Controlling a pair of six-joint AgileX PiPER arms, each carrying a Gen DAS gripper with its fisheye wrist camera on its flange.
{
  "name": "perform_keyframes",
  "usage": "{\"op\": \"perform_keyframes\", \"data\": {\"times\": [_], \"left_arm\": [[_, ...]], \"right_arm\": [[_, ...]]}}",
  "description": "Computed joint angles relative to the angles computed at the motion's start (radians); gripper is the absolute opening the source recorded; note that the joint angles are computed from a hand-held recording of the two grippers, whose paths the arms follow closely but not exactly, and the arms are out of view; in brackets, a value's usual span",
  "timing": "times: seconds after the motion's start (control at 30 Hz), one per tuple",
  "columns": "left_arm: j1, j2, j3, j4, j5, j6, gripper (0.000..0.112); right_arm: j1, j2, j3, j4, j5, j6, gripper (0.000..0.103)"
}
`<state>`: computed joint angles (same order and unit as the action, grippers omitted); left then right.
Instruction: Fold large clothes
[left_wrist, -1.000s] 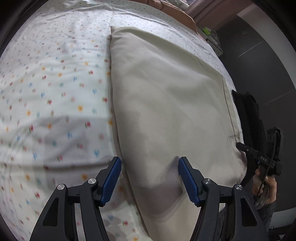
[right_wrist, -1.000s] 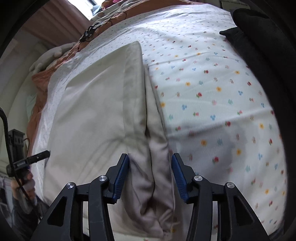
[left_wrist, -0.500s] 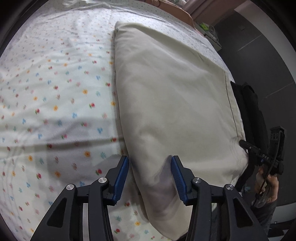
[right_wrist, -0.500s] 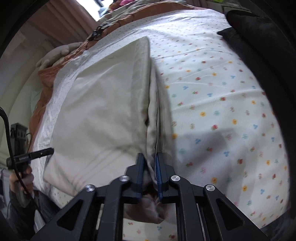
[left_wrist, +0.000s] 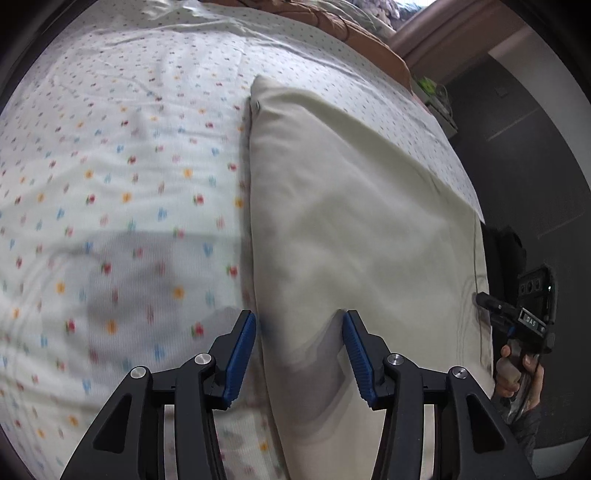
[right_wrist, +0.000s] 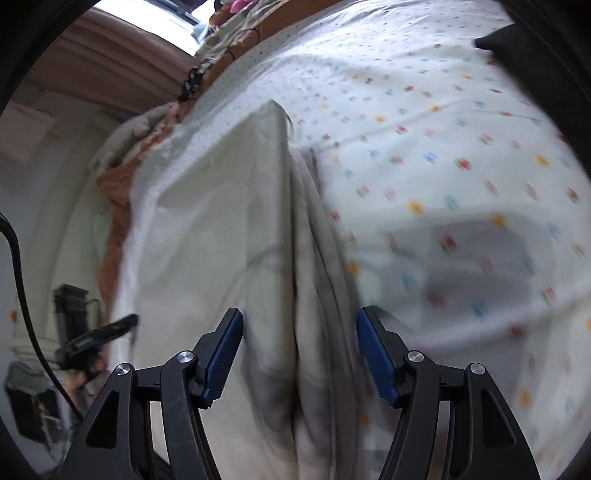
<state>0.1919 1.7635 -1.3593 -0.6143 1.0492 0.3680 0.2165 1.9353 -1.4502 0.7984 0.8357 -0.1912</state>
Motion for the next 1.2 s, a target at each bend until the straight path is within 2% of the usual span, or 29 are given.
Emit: {"op": "perform_keyframes", "data": {"times": [0.2, 0.4, 0.5, 0.77, 0.83, 0.9, 0.97, 1.07, 1.2], "left_arm": [[-0.003, 0.106, -0.130, -0.001, -0.012, -0.043, 0.051], [-0.017, 0.207, -0.265, 0.004, 0.002, -0.091, 0.051], [-0.019, 0.221, -0.283, 0.011, -0.002, -0.096, 0.051], [-0.039, 0.322, -0.438, 0.057, 0.002, -0.188, 0.051], [-0.045, 0.339, -0.471, 0.081, 0.002, -0.224, 0.051], [-0.046, 0.353, -0.501, 0.093, 0.006, -0.251, 0.047], [-0.047, 0.344, -0.505, 0.104, 0.015, -0.279, 0.040], [-0.047, 0.296, -0.465, 0.103, -0.004, -0.264, 0.029], [-0.040, 0.204, -0.396, 0.080, -0.033, -0.237, 0.024]], "right_arm": [[-0.039, 0.170, -0.189, 0.153, 0.091, -0.083, 0.063], [-0.040, 0.300, -0.386, 0.155, 0.176, -0.032, 0.055], [-0.048, 0.374, -0.497, 0.165, 0.231, -0.005, 0.050], [-0.042, 0.529, -0.747, 0.178, 0.345, 0.095, 0.049], [-0.031, 0.553, -0.800, 0.158, 0.357, 0.128, 0.045], [-0.018, 0.569, -0.840, 0.124, 0.360, 0.170, 0.025], [0.007, 0.566, -0.870, 0.070, 0.352, 0.208, 0.019], [0.047, 0.475, -0.802, -0.019, 0.289, 0.183, 0.015], [0.069, 0.426, -0.802, -0.072, 0.273, 0.218, 0.013]]}}
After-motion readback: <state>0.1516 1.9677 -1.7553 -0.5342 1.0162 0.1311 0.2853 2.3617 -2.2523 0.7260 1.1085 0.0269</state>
